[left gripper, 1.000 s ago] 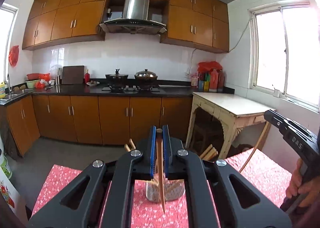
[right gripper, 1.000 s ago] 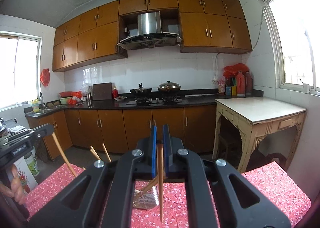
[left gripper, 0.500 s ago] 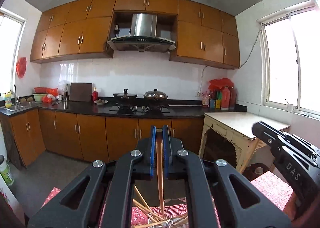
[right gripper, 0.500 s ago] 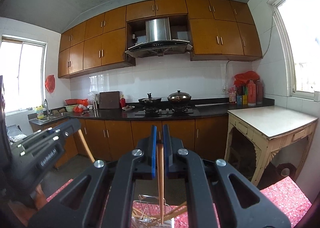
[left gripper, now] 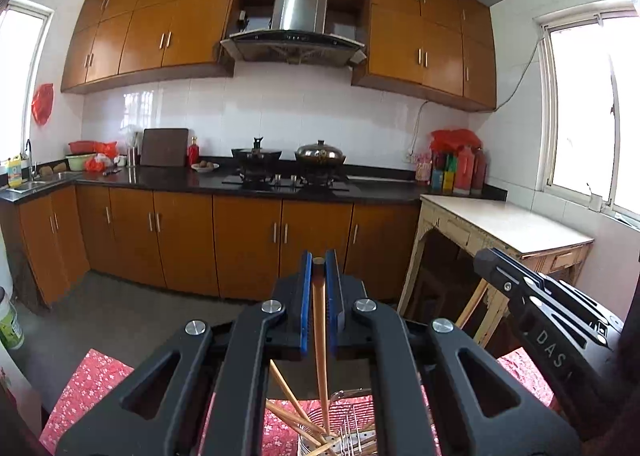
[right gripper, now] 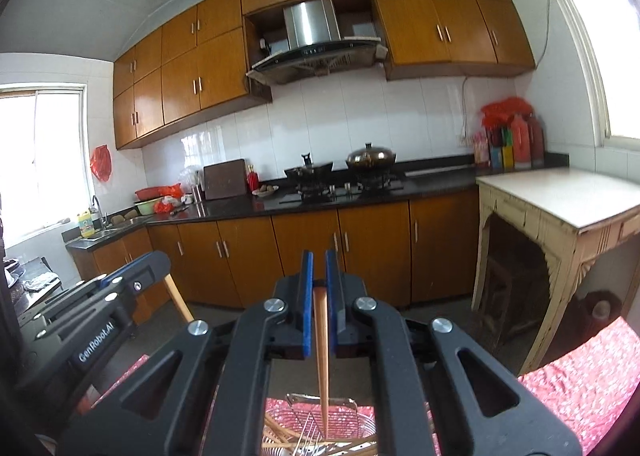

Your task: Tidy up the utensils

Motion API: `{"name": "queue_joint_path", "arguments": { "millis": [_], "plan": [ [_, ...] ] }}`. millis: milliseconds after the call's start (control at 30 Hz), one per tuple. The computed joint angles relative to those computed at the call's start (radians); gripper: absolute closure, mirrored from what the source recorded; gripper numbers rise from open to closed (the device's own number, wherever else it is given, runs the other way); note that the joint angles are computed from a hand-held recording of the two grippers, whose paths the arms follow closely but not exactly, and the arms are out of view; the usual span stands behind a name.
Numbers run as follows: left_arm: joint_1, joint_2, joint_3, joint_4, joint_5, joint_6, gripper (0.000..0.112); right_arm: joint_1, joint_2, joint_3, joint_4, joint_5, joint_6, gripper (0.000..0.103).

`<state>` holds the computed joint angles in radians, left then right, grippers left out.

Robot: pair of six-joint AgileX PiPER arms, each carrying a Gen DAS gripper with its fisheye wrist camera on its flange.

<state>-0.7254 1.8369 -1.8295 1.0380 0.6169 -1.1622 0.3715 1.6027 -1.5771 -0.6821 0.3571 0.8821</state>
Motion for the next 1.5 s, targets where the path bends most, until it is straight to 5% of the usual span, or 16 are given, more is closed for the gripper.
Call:
{"name": "queue_joint_path", "arguments": {
  "millis": [133, 233, 267, 333, 400, 1067, 1233, 1300, 1500],
  "plan": [
    [0.015, 0.006, -0.009, -0.082, 0.013, 0.048, 0.106, -0.006, 0.008, 0.014, 0.012, 0.022, -0.012, 0.092],
    [0.020, -0.014, 0.004, -0.101, 0.024, 0.053, 0.105, 0.000, -0.025, 0.055, -0.084, 0.041, 0.090, 0.060],
    [0.019, -0.022, 0.009, -0.099, 0.029, 0.052, 0.103, -0.002, -0.035, 0.061, -0.095, 0.046, 0.101, 0.060],
    [0.011, -0.049, 0.028, -0.072, 0.056, 0.027, 0.087, -0.012, -0.061, 0.077, -0.090, 0.053, 0.096, 0.059],
    [0.004, -0.076, 0.058, -0.024, 0.070, -0.028, 0.053, -0.017, -0.090, 0.092, -0.100, 0.069, 0.111, 0.059],
    [-0.033, -0.336, 0.328, 0.081, 0.197, -0.125, 0.041, 0.134, -0.340, 0.292, -0.317, 0.295, 0.286, 0.038],
    [-0.065, -0.404, 0.411, 0.117, 0.238, -0.149, 0.025, 0.289, -0.426, 0.385, -0.522, 0.452, 0.465, 0.004],
    [-0.094, -0.440, 0.470, 0.172, 0.267, -0.195, 0.014, 0.357, -0.446, 0.407, -0.574, 0.537, 0.494, 0.004],
    [-0.176, -0.550, 0.641, 0.254, 0.295, -0.271, 0.011, 0.587, -0.497, 0.491, -0.664, 0.799, 0.555, 0.004]
  ]
}}
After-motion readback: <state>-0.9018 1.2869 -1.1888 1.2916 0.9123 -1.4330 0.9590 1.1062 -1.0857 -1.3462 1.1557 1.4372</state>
